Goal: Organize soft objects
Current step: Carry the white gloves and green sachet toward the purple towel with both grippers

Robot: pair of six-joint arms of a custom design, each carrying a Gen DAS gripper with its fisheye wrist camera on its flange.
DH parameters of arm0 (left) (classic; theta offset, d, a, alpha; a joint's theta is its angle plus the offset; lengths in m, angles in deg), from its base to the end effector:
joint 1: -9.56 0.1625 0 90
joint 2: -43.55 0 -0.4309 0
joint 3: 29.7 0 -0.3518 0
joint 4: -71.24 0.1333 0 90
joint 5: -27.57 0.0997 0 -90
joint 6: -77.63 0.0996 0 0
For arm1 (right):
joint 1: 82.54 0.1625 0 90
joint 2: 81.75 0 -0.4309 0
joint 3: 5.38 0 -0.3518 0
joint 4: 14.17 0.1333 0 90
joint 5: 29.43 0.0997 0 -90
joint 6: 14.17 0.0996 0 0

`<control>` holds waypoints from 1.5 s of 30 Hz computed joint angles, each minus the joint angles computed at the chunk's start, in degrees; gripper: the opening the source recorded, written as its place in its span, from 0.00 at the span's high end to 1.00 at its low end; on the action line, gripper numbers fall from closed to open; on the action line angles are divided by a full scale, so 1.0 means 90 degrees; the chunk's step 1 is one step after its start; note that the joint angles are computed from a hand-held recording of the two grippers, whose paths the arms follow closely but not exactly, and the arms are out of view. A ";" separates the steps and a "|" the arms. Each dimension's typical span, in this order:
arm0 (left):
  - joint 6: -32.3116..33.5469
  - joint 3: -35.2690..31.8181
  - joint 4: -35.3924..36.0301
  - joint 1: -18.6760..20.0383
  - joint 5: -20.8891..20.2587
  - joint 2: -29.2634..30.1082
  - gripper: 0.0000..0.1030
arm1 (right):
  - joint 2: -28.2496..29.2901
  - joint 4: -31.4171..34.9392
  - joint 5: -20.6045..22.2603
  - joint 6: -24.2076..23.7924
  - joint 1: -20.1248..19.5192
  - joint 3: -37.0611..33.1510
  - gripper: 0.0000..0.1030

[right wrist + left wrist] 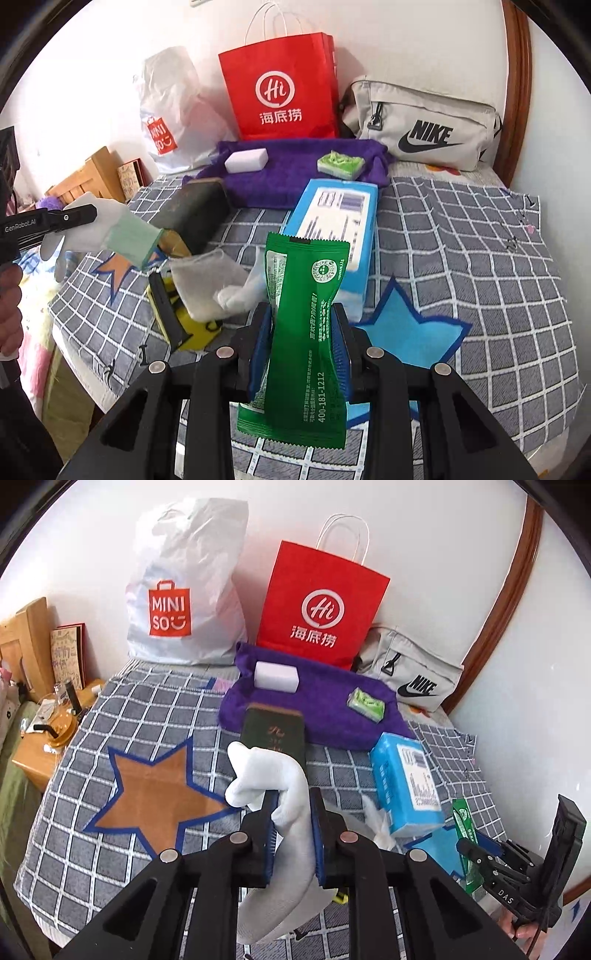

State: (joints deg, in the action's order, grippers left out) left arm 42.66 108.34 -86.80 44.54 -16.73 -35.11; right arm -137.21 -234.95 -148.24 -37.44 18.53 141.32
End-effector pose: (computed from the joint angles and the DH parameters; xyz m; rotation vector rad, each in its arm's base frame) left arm -0.1883 -0.3814 0.2285 0.3617 2.5106 -0.8911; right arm 0.1546 -0.3459 0.1619 0.5091 -2.4168 0.8118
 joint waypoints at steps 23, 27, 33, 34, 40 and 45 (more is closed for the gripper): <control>0.1235 -0.1388 -0.0512 0.0669 -0.0172 0.0938 0.85 | -0.0091 0.1446 -0.0296 -0.0261 0.0330 -0.1832 0.69; 0.1475 -0.1697 -0.0591 0.0880 -0.0284 0.1151 0.85 | -0.0034 0.1601 -0.0212 -0.0317 0.0283 -0.2117 0.69; 0.1840 -0.2135 -0.0846 0.1187 -0.0484 0.1558 0.85 | 0.0097 0.1899 -0.0095 -0.0311 0.0137 -0.2533 0.69; 0.1934 -0.2235 -0.0876 0.1249 -0.0540 0.1648 0.85 | 0.0144 0.1989 -0.0081 -0.0326 0.0090 -0.2647 0.69; 0.2240 -0.2787 -0.0842 0.1553 -0.0763 0.2089 0.85 | 0.0408 0.2330 -0.0014 -0.0399 -0.0088 -0.3195 0.69; 0.2452 -0.3181 -0.0855 0.1779 -0.1003 0.2402 0.85 | 0.0707 0.2641 0.0009 -0.0455 -0.0184 -0.3804 0.69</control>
